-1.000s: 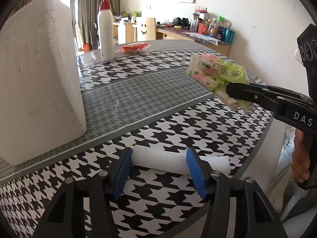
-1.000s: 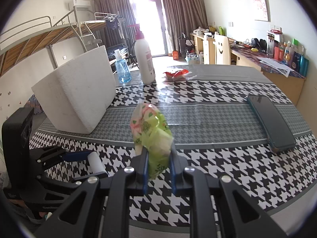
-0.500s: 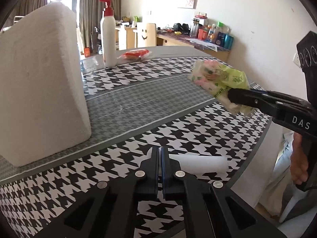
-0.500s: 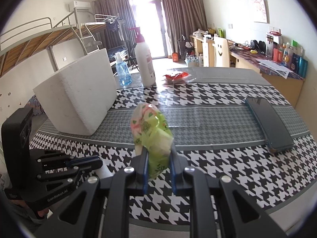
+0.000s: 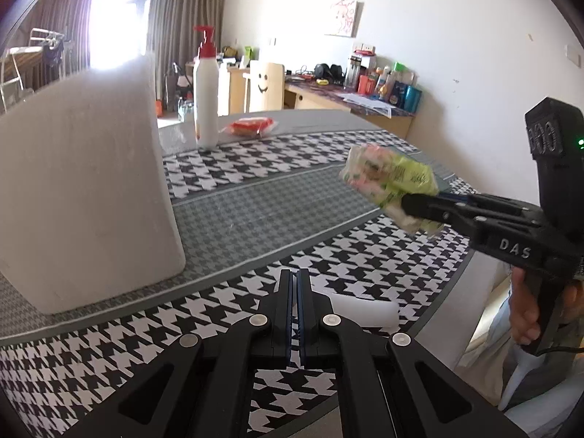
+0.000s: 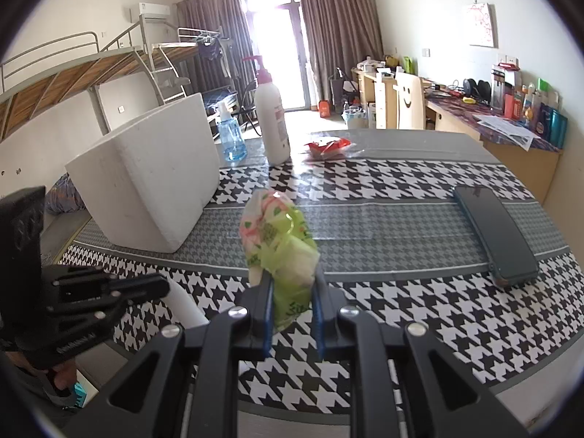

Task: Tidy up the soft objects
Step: 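Carry the white roll with the left tool toward the foam box while the right tool holds the packet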

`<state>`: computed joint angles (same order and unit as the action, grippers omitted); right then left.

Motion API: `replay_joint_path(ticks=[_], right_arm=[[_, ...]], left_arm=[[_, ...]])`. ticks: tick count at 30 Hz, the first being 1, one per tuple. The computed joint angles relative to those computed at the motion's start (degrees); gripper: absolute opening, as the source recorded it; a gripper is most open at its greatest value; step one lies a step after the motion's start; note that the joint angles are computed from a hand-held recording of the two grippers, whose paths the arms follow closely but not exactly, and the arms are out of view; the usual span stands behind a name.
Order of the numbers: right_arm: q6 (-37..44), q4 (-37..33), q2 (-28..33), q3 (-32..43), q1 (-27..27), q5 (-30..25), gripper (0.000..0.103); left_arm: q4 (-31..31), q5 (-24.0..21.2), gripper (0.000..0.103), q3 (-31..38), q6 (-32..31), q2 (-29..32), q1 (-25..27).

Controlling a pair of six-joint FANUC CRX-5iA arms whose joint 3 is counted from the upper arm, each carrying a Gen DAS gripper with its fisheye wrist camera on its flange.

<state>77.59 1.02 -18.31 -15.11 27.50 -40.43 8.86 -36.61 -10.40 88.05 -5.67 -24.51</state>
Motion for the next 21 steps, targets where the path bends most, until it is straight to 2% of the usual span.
replay_joint_path(ticks=[13,19,21], right_arm=[[-3.90,4.21,-2.28,-2.05,1.53,1.72,0.021],[-7.07,7.76,-4.15,-4.06,3.32,3.11,0.021],[-7.84,8.60,-4.59,-4.59,3.77,3.58,0.021]], left_arm=[[8.31,4.21,0.002,-1.78,-9.23,-2.60,-0.10],[4.33,4.63,0.002,-0.01,-5.84,-2.76,-0.58],[0.61,4.57,0.002,1.37,-2.58,-2.46,-0.99]])
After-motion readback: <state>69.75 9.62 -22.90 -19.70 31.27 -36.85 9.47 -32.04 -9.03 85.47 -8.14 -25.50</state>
